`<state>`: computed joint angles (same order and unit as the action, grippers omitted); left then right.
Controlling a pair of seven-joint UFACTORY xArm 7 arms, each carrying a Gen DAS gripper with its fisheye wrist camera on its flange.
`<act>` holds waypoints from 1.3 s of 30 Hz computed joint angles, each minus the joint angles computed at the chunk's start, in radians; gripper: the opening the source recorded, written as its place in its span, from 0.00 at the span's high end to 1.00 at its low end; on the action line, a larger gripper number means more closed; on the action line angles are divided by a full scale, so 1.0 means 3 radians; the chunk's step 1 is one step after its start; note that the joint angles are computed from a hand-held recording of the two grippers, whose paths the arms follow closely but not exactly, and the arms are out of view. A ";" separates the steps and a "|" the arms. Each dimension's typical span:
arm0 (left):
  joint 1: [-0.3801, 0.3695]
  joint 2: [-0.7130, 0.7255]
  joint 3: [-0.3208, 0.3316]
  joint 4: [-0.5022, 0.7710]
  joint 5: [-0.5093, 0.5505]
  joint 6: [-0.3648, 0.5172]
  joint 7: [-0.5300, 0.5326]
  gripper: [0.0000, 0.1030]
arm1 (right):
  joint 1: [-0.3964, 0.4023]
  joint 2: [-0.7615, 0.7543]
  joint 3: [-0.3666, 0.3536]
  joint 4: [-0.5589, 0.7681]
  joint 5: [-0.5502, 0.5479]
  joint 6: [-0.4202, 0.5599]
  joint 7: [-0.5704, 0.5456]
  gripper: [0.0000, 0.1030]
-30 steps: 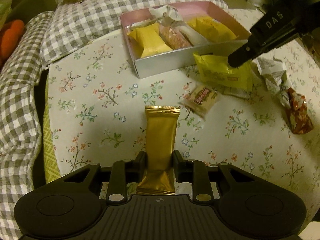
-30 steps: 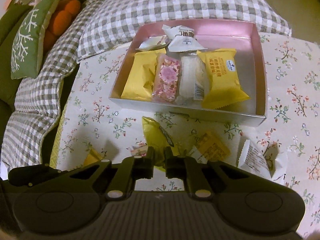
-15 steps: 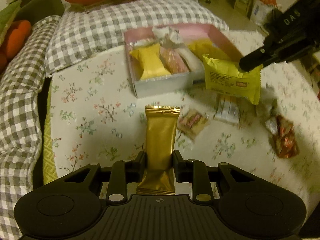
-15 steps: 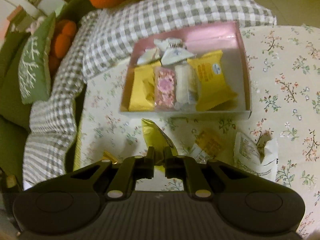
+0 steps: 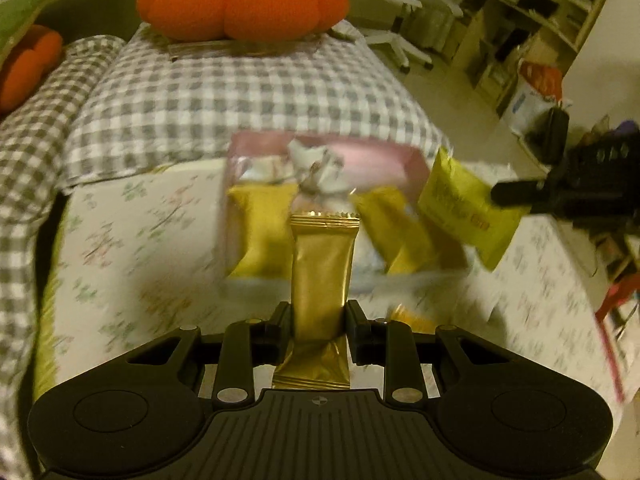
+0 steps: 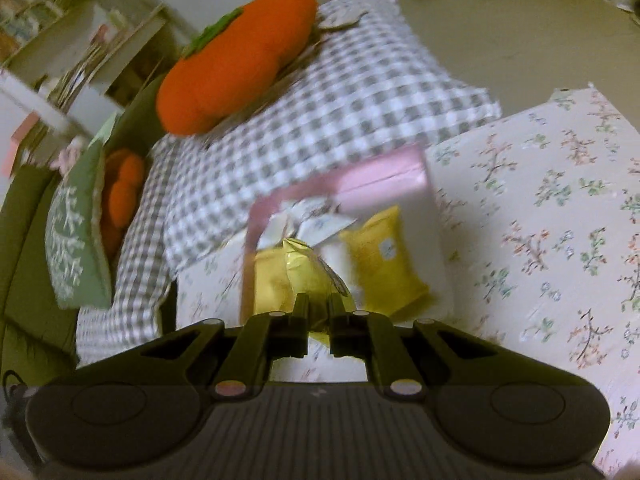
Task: Organize snacks
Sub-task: 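Lower the gold bar and yellow biscuit pack into the box and open both grippers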
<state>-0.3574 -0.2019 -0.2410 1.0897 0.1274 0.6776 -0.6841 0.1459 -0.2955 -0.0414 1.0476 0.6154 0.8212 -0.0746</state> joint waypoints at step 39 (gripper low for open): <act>-0.0143 0.0568 0.0198 0.0414 0.0899 -0.0243 -0.0769 0.73 | 0.0023 0.0106 0.0047 -0.0281 -0.0128 -0.0807 0.0081 0.79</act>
